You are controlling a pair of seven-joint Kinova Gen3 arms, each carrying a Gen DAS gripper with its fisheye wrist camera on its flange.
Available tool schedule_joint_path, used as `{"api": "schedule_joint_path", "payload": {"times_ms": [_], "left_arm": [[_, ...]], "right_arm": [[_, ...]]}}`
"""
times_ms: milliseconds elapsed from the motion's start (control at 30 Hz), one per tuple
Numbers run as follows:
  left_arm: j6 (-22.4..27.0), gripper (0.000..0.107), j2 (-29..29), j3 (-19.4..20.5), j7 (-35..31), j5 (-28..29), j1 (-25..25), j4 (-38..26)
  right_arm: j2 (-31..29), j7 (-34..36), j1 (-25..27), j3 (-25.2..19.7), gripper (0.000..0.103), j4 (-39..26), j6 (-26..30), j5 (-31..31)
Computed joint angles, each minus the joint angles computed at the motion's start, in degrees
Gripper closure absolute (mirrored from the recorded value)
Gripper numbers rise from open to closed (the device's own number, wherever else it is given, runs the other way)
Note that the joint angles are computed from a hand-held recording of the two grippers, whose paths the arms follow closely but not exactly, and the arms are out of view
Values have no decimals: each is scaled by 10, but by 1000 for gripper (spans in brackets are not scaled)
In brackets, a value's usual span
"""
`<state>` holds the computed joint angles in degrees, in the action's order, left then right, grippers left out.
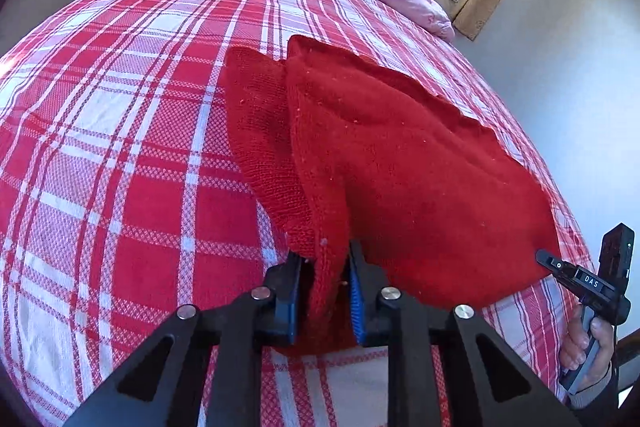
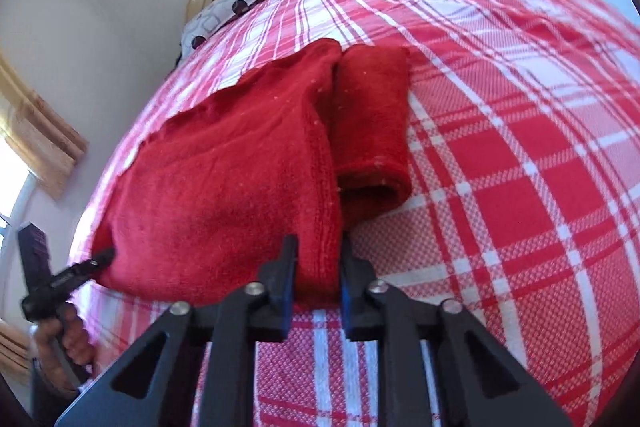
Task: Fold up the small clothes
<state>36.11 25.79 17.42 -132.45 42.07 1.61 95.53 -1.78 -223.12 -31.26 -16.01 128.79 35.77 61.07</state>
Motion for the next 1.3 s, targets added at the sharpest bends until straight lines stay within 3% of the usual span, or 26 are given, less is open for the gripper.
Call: {"api": "schedule_joint_path", "payload": {"times_ms": [133, 233, 333, 433, 533, 633, 767, 833, 900, 933, 967, 1033, 1100, 1167, 1233, 1300], "left_arm": [[36, 90, -29, 14, -48, 41, -45, 26], [94, 90, -40, -22, -35, 29, -35, 14], [113, 90, -56, -30, -58, 36, -39, 20], [144, 90, -45, -47, -45, 43, -29, -2], [184, 90, -59, -30, -66, 56, -55, 1], [161, 90, -104, -45, -99, 35, -33, 35], [121, 84, -84, -90, -41, -46, 34, 34], [132, 84, -79, -82, -43, -48, 14, 37], [128, 83, -92, -76, -67, -42, -12, 52], [127, 77, -97, -80, -75, -39, -21, 56], [125, 70, -100, -77, -81, -34, -32, 57], [95, 69, -114, -86, -85, -17, -41, 66], [53, 69, -125, -97, -78, -10, -27, 63], [37, 69, -121, -87, -85, 10, -23, 47], [32, 69, -101, -53, -90, 32, -29, 17], [33, 69, -83, -55, -64, 16, 1, -10]], "right_arm": [[-13, 20, -10, -14, 86, -6, 14, -17], [-29, 32, -13, -21, 87, 1, 0, -40], [-39, 51, -15, -39, 87, 3, 4, -67], [-43, 88, 29, -73, 87, -3, -4, -95], [-65, 157, 18, -46, 87, -11, -18, -151], [-84, 227, -14, -59, 87, -42, 42, -199], [-46, 315, -39, -41, 76, -69, 101, -274], [-56, 323, -14, -68, 70, -63, 106, -287], [-70, 293, 23, -121, 51, -67, 145, -285], [-82, 271, 42, -148, 42, -62, 168, -273], [-89, 259, 64, -174, 42, -64, 191, -268], [-112, 249, 100, -197, 42, -65, 219, -260], [-131, 236, 105, -177, 42, -65, 209, -239], [-127, 258, 94, -124, 45, -70, 167, -206], [-100, 304, 93, -71, 54, -87, 121, -197], [-59, 351, 89, -18, 56, -114, 92, -203]]}}
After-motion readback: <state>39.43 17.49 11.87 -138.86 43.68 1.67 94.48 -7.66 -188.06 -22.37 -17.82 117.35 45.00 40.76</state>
